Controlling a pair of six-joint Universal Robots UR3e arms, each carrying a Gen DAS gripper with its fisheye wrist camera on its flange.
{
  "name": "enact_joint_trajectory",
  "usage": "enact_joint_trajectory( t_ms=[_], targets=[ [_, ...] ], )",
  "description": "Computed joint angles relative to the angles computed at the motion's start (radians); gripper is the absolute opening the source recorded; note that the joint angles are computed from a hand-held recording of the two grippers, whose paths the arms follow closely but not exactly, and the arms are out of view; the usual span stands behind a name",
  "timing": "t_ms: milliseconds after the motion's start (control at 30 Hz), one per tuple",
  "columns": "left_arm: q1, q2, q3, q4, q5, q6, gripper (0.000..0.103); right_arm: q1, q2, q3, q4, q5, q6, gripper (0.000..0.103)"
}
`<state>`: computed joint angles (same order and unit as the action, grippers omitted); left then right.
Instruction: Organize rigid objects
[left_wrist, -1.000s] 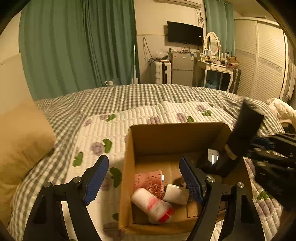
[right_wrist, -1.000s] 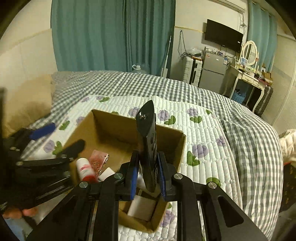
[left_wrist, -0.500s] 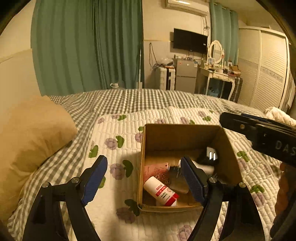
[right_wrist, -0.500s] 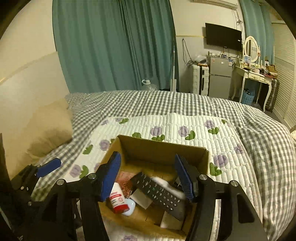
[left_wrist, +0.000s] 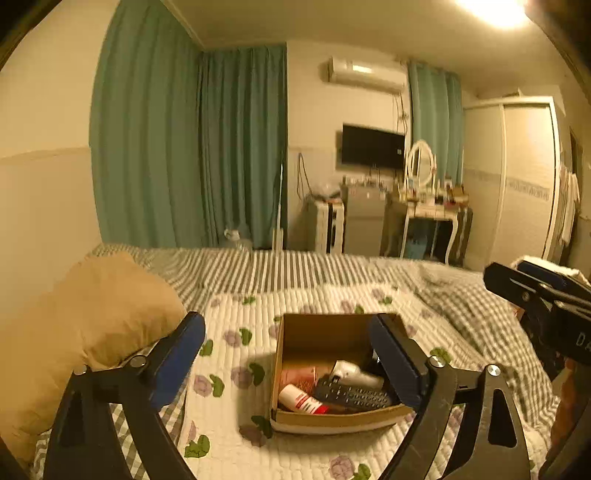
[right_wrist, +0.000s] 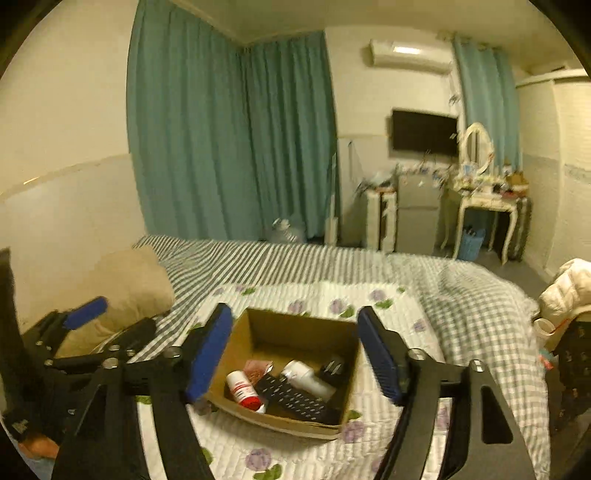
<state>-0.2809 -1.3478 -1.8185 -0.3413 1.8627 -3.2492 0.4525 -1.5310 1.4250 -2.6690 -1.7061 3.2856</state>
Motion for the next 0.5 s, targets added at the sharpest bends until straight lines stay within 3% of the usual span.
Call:
enact_joint_trajectory(
  t_ms=[33,100,300,500],
  targets=[
    [-0.009,0.010,-0.023,0.029,0.010,-0.002,0.101,0.005,-0.019,0.039,-0.041,-0.018,-0.001,0.090],
    [-0.025,0.018,-0.075,0.090,0.029,-0.009,0.103,0.023,-0.043,0.122,-0.113,-0.050,0.004,0.103],
    [-0.038,0.011,-0.246,0.263,0.052,0.018,0.103,0.038,-0.017,0.333,-0.356,-0.097,0.015,0.103],
    [-0.027,-0.055,-0.359,0.443,0.086,0.014,0.103,0.043,0.035,0.386,-0.412,-0.143,-0.006,0.103]
  ],
)
